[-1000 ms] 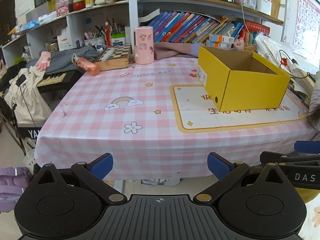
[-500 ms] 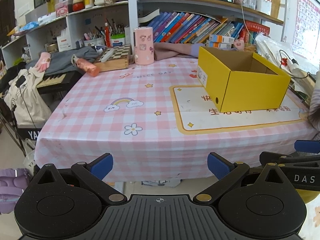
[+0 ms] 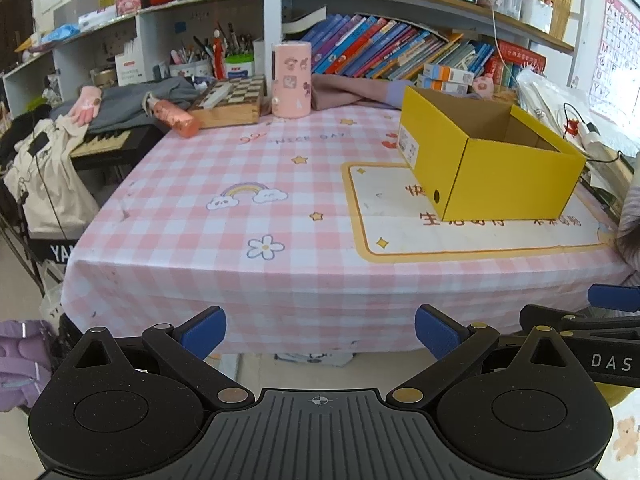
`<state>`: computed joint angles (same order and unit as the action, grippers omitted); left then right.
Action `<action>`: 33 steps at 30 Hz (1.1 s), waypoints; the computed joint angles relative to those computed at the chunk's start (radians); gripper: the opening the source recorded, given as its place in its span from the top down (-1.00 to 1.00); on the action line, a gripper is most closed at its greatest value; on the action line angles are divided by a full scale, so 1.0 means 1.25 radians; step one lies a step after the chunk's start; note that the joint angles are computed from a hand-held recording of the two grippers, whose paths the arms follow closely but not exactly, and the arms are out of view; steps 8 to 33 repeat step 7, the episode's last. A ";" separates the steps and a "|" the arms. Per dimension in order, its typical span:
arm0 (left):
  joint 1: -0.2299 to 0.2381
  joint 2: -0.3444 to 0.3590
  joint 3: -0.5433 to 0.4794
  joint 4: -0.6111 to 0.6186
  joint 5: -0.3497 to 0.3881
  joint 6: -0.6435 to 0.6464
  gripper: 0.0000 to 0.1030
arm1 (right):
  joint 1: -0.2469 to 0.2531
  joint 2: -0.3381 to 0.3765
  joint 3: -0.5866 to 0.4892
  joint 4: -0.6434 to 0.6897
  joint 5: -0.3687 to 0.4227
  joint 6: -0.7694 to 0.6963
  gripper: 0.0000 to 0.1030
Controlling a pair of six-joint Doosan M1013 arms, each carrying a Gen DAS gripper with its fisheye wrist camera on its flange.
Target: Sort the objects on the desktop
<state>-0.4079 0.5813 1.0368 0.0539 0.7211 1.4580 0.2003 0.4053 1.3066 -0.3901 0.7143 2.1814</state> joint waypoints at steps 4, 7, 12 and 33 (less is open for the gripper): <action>0.001 0.000 0.000 0.000 -0.001 -0.007 -1.00 | -0.001 0.002 -0.002 0.005 0.002 -0.007 -0.60; 0.001 0.003 -0.004 -0.004 0.001 -0.013 -1.00 | -0.002 0.005 -0.007 0.013 0.007 -0.018 -0.60; 0.001 0.003 -0.004 -0.004 0.001 -0.013 -1.00 | -0.002 0.005 -0.007 0.013 0.007 -0.018 -0.60; 0.001 0.003 -0.004 -0.004 0.001 -0.013 -1.00 | -0.002 0.005 -0.007 0.013 0.007 -0.018 -0.60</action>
